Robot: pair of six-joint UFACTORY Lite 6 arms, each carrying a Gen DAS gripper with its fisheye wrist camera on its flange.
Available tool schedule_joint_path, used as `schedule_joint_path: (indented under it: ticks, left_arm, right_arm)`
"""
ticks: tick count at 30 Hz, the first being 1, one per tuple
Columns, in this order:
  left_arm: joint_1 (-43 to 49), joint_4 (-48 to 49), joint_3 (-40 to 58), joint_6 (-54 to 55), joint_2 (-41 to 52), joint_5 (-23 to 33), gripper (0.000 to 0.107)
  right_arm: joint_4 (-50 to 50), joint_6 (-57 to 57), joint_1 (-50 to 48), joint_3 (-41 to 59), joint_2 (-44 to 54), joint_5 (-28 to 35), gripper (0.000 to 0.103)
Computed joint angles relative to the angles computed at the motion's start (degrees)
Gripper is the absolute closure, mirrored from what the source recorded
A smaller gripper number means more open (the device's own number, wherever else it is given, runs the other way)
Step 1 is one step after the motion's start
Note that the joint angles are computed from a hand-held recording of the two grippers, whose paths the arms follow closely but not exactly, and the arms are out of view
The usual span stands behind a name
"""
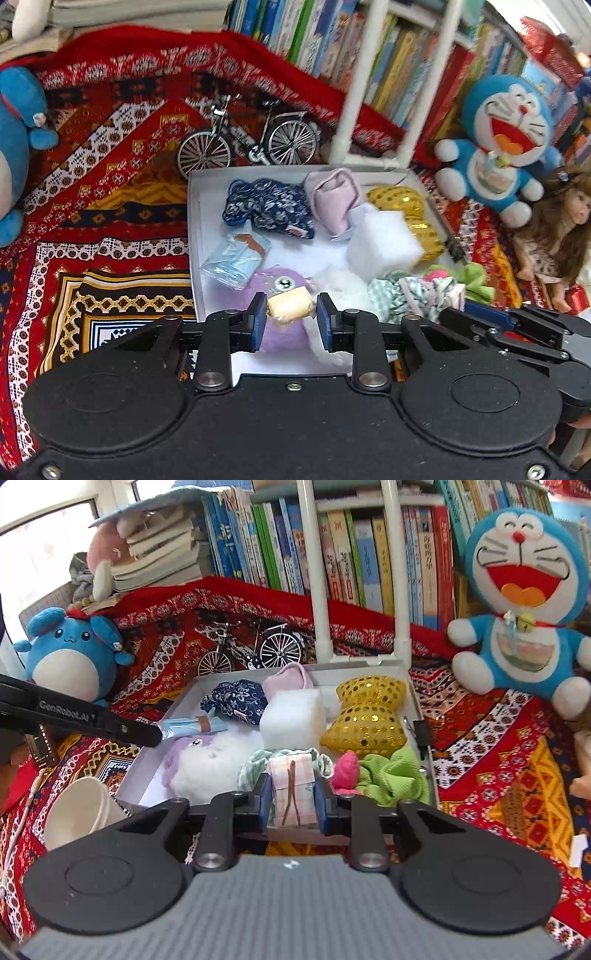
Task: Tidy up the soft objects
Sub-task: 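Lift and carry the cylinder and packet with both tools to the tray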
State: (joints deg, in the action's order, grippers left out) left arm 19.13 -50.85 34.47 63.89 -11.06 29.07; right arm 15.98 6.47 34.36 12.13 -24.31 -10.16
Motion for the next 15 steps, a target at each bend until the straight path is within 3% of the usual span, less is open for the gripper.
schedule_joint_path:
  ticks: [3, 7, 15]
  left_arm:
    - [-2.5, -0.4, 1.9, -0.1, 4.3, -3.7, 0.080]
    - [-3.3, -5.5, 3.7, 3.5, 9.5, -5.5, 0.080]
    - [-3.9, -12.1, 5.5, 8.8, 14.9, -8.2, 0.080]
  right_arm:
    - [-2.0, 1.9, -0.8, 2.6, 4.8, -1.9, 0.074]
    - [-12.1, 11.5, -3.3, 5.2, 9.6, -4.1, 0.074]
    - [-13.9, 14.0, -5.1, 8.6, 18.0, -9.7, 0.075]
